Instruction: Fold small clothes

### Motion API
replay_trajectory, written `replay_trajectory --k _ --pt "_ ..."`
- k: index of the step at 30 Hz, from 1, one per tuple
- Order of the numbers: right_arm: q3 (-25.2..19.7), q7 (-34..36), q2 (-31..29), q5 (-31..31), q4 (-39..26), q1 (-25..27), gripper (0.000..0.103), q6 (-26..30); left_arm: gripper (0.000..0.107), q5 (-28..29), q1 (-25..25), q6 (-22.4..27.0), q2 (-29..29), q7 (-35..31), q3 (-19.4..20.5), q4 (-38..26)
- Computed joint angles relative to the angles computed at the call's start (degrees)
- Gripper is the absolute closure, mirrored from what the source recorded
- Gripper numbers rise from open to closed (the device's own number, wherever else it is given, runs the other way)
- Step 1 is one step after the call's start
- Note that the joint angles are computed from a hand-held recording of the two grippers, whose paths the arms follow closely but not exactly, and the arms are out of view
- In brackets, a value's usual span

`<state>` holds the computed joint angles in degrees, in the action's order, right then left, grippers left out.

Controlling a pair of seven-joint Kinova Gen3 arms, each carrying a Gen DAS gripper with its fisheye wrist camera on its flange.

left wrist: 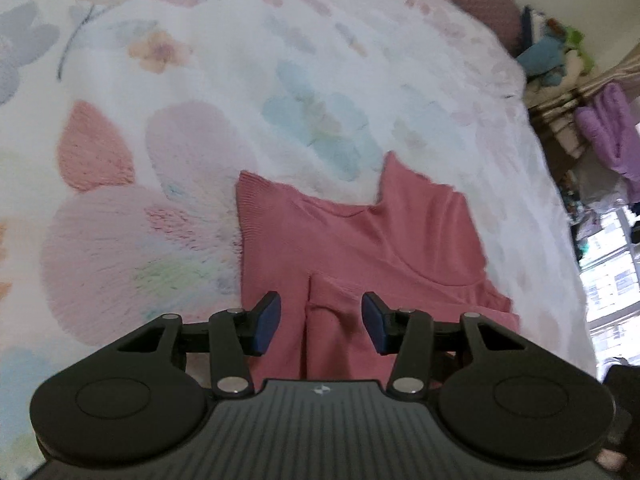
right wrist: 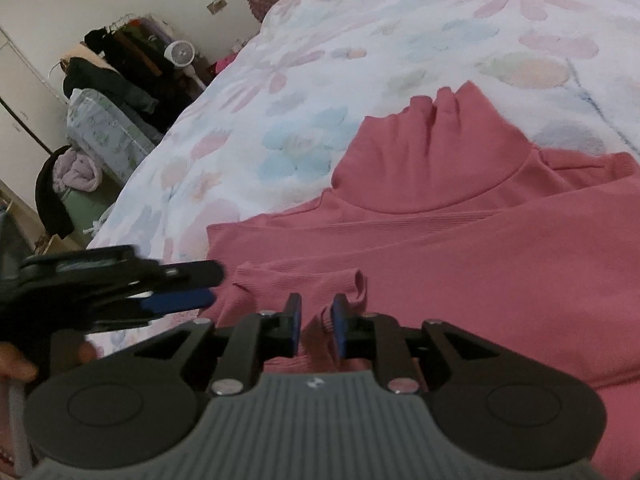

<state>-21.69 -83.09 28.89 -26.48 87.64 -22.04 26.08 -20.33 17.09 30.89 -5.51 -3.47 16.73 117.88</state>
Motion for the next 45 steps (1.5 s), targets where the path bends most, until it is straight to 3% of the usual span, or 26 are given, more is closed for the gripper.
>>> replay_trajectory --k 1,2,3,4,6,7,11,13,16,17,20,22,26,28,32,35,37,38,39,42,44,45 --pt "0.76 -0.76 0.49 0.42 -0.95 -0.52 0.089 1.21 0.059 -0.59 -0.22 0.10 0.80 0.50 0.12 -0.37" --pt "1.80 -1.91 0.66 0.95 -1.44 -1.30 0.089 1.83 0.068 -0.73 -0.17 -0.61 1.20 0.37 -0.20 -0.35" --pt "2.13 -2.41 0.67 1.13 -1.35 -1.53 0.088 1.60 0.092 -0.64 0.67 -0.56 1.62 -0.15 -1.25 -0.83" --pt "1.85 -2.35 0.78 0.93 -1.05 -1.17 0.088 1.05 0.104 -1.39 2.25 0.42 2.09 -0.26 -2.55 -1.74" --pt "0.87 -1.76 1.24 0.40 -1.02 -0.11 0.092 1.22 0.106 -5.40 3.51 4.66 3.27 0.27 -1.95 -4.44" --pt "0.02 -0.79 1.41 -0.03 -0.75 0.64 0.099 0.97 0.106 -7.73 2.75 6.99 3.96 -0.16 -0.06 -5.67" --pt "0.60 -0.13 1.13 0.67 0.40 -0.29 0.099 -1.08 0.107 -14.91 6.30 16.31 7.73 -0.75 0.39 -10.18" --pt "1.73 -1.65 0.37 1.55 1.69 -1.54 0.096 -3.39 0.101 -17.60 9.42 19.02 8.30 2.27 -1.54 -10.70" --pt "0.78 -1.68 -1.18 2.32 3.75 -0.72 0.096 -5.60 0.090 -17.91 10.02 17.23 5.24 5.19 -1.81 -8.61" --pt "0.09 -1.13 -2.23 2.54 5.12 -0.06 0.096 -7.02 0.088 -17.71 10.15 17.39 4.54 5.22 -1.45 -8.44" --pt "-3.51 1.54 -4.84 1.11 8.68 3.90 0.096 -9.53 0.067 -15.52 10.89 17.57 2.37 2.35 0.14 -8.00" --pt "-4.35 0.05 -7.48 2.77 11.87 5.48 0.095 -11.49 0.061 -15.36 11.43 17.50 1.88 0.27 1.64 -7.91" --pt "-0.27 -8.38 -14.72 11.07 19.97 4.57 0.094 -14.29 0.050 -16.18 14.08 21.90 2.74 -4.22 5.15 -9.12" --pt "5.04 -12.34 -18.72 15.73 24.52 1.51 0.090 -15.09 0.044 -16.69 15.90 23.93 4.01 -6.63 5.88 -9.91" --pt "15.66 -20.96 -23.34 25.05 29.94 -4.43 0.089 -14.72 0.044 -18.22 19.75 27.85 8.12 -7.91 5.29 -11.94" --pt "20.17 -24.61 -23.38 29.62 30.33 -5.89 0.089 -14.63 0.061 -18.19 21.49 28.03 9.62 -7.01 3.05 -12.44" --pt "17.87 -22.38 -22.58 28.71 29.82 -2.31 0.089 -15.81 0.075 -17.05 21.54 26.30 9.49 -6.75 1.60 -12.13" --pt "15.54 -20.05 -21.77 27.19 29.13 0.35 0.089 -15.90 0.090 -16.45 21.45 25.49 9.36 -7.02 1.14 -11.95" --pt "13.01 -17.72 -20.59 25.55 27.86 3.00 0.089 -15.23 0.099 -15.80 21.33 25.24 9.48 -7.69 0.83 -12.17" --pt "8.24 -13.11 -17.91 21.55 25.51 7.47 0.090 -14.79 0.101 -17.11 22.35 26.96 9.66 -7.06 0.66 -12.86" --pt "9.97 -14.56 -16.84 22.55 24.14 5.22 0.100 -13.55 0.101 -17.09 22.47 28.06 9.68 -7.55 0.57 -13.20" --pt "12.30 -16.69 -16.38 24.41 23.27 2.96 0.101 -11.85 0.101 -16.49 22.37 28.99 10.18 -8.82 0.53 -13.66"
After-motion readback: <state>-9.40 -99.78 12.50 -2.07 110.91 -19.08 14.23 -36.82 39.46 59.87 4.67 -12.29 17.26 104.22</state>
